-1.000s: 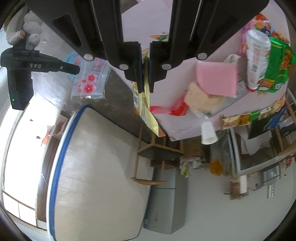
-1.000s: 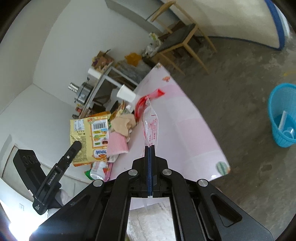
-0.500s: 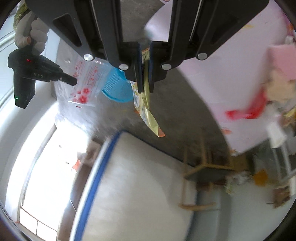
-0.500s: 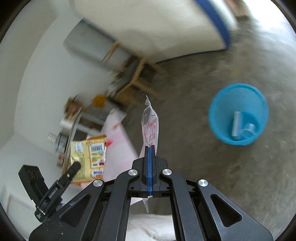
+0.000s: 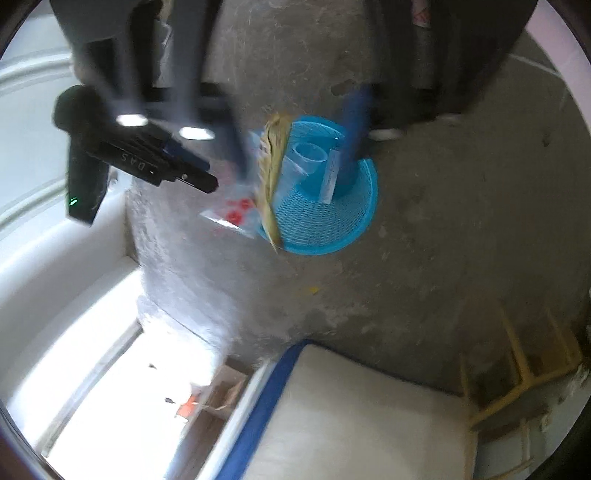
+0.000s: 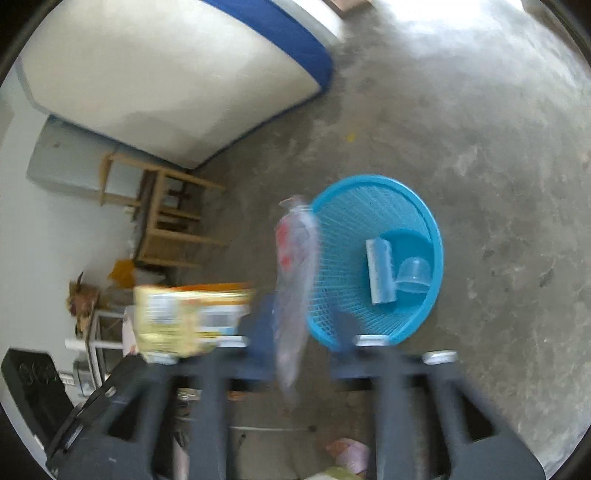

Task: Collect trash
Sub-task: 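Carry the bag and wrapper over the blue wastebasket and open both tools, then move both open tools back over the table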

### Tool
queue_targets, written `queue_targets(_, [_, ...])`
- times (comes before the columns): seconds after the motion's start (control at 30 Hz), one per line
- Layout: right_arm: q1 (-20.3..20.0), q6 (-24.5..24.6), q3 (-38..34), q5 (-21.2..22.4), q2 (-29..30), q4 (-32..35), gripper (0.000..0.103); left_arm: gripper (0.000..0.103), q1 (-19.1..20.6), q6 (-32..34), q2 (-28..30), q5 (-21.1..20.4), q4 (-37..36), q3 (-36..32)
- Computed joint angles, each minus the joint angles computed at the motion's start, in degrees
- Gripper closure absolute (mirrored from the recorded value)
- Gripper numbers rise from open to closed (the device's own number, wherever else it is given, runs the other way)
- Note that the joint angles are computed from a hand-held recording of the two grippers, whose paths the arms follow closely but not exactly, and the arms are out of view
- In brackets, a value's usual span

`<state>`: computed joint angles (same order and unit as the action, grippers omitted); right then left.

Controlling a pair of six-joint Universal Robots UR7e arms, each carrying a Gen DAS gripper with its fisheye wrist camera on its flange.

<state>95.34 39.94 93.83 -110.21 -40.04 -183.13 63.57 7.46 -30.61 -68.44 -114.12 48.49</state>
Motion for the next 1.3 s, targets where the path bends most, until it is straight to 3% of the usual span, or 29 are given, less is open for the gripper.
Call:
queue_targets(0.07, [-0.81, 2.76, 0.92, -0.85, 0.28, 1.19, 0.049, 0.043, 0.86, -2.94, 0.03, -1.18, 2.81, -0.97])
queue_targets(0.13, [-1.17, 2.34, 2.89, -0.14, 0.22, -1.00, 0.049, 0.042, 1.67, -5.38, -0.76, -4.04, 4.48, -1.12])
queue_targets(0.23, [-0.82, 1.66, 5.37, 0.01, -0.25, -2.00, 0.049, 0.042, 2.47, -6.51, -4.21, -4.61, 3.25, 1.21])
queue_targets(0.43, [2.42, -1.29, 8.19, -0.69, -2.83, -2.91, 0.049, 0.042, 1.48, -3.55, -15.27, -4.42, -5.35, 12.92])
queue_targets(0.63, [8.25, -7.99, 4.67, -1.73, -5.12, 2.64, 0.045, 0.042, 0.93, -0.30, -27.94, -3.66, -10.16, 24.25])
queue_targets(0.83, [15.09, -15.47, -5.79, -0.14, -1.67, 11.10, 0.039, 0.042, 1.17, 5.47, -40.40, 2.33, -19.34, 33.66])
queue_targets(1.1, [21.47, -22.68, -25.35, 5.59, 10.17, 25.08, 0.038, 0.042, 4.31, 3.90, -52.57, 10.21, -28.24, 40.53])
queue_targets(1.3, [24.08, -25.34, -42.08, 8.97, 20.38, 37.10, 0.038, 0.042, 7.86, 0.70, -56.74, 10.55, -32.03, 42.75])
